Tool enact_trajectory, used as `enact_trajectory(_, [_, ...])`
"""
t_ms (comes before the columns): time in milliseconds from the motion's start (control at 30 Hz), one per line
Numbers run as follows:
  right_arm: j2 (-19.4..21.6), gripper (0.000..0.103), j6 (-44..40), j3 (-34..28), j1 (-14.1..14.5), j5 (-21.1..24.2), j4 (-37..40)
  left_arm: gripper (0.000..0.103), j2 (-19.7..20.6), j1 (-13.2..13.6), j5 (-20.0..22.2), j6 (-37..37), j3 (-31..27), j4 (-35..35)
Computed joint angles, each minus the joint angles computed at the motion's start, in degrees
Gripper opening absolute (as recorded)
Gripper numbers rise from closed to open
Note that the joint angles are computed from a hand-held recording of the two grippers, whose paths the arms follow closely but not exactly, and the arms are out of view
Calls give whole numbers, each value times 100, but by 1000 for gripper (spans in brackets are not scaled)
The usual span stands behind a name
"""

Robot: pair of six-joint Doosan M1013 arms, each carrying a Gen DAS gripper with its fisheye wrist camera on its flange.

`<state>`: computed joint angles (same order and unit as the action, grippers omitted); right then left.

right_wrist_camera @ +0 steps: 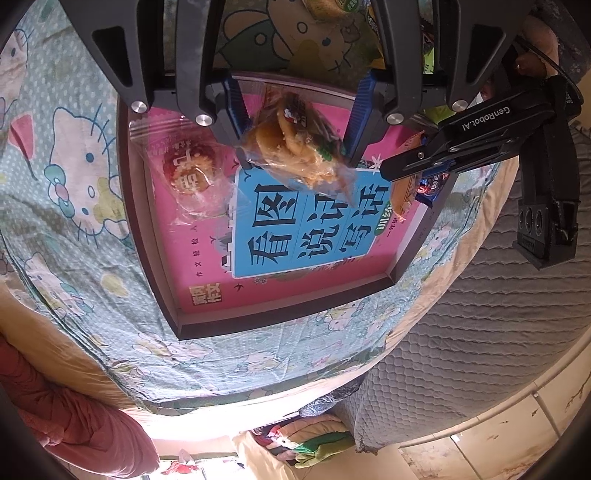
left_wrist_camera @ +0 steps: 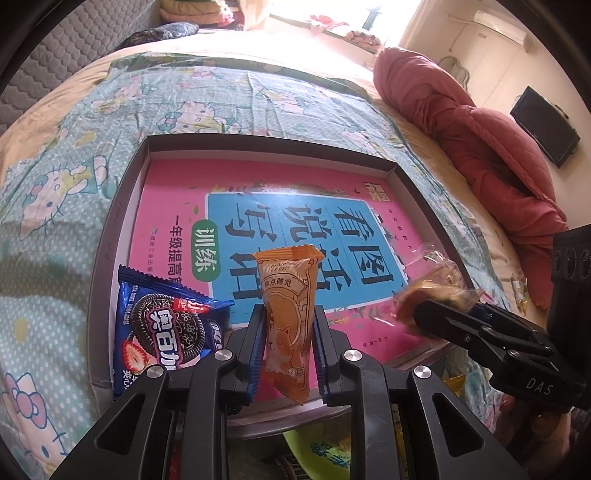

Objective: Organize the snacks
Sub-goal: 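Lower the wafer pack into the tray left while the right gripper lowers the pastry bag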

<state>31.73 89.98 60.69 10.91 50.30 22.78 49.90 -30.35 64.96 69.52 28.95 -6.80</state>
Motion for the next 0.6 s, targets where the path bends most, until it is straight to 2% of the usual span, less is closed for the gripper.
enact_trajectory(600, [-128,49,265,108,27,-371,-470,25,-25,-1,-28,19,25,-68])
